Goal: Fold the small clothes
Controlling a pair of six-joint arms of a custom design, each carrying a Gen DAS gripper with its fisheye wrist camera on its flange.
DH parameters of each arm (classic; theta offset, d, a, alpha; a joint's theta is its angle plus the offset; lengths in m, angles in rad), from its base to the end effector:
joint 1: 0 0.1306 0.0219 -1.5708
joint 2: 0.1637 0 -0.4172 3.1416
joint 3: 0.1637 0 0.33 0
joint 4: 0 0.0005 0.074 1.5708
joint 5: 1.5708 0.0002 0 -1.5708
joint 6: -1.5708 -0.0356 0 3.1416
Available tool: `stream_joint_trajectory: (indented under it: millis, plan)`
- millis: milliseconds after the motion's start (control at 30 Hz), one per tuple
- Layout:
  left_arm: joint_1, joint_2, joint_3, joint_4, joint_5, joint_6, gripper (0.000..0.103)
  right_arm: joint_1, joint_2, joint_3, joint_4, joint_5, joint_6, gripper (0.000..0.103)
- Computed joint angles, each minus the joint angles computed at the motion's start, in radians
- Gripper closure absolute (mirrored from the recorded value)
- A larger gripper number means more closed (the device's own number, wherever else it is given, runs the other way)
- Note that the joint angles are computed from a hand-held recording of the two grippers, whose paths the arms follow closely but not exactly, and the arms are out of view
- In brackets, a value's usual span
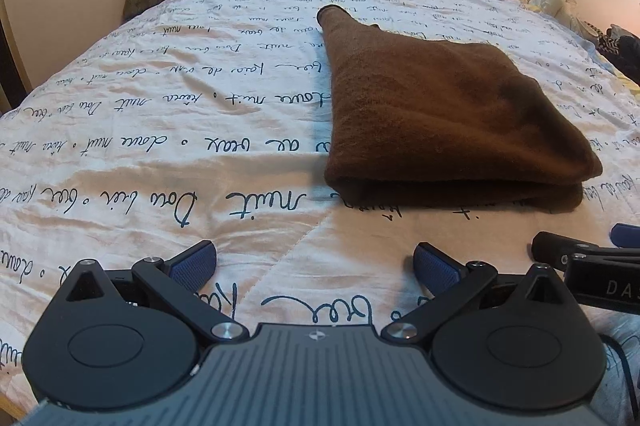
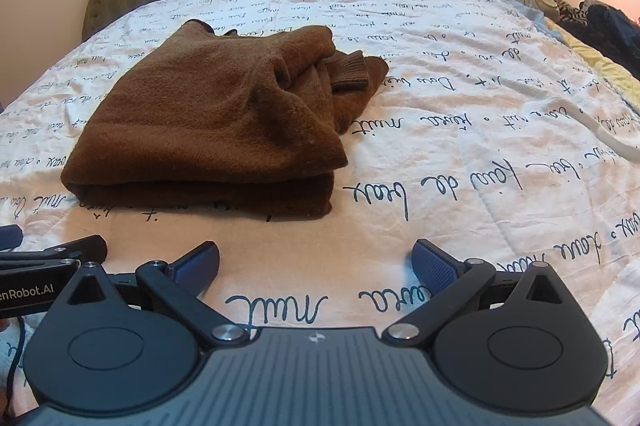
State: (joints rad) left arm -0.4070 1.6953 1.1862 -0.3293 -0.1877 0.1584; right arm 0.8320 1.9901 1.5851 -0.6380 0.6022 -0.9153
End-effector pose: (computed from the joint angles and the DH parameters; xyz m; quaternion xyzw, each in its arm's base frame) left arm 0.4628 -0.1928 0.2886 0.0820 0.9266 -0.0154 0.3667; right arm 0.4239 0.4346 0.2595 0.1157 0.9179 0.0072 0.3794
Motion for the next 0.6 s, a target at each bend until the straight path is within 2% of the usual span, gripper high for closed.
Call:
stream_joint_trajectory:
  millis: [167, 600]
  plan:
    - [0.008, -0.008, 0.034, -0.091, 0.018, 0.014, 0.000, -0.004, -0.017, 0.004, -0.032, -0.032, -0.021, 0.000]
    - [0.017, -0.017, 0.042, -0.130, 0.012, 0.041, 0.000, 0.010, -0.012, 0.035, -0.084, -0.024, 0.005, 0.000]
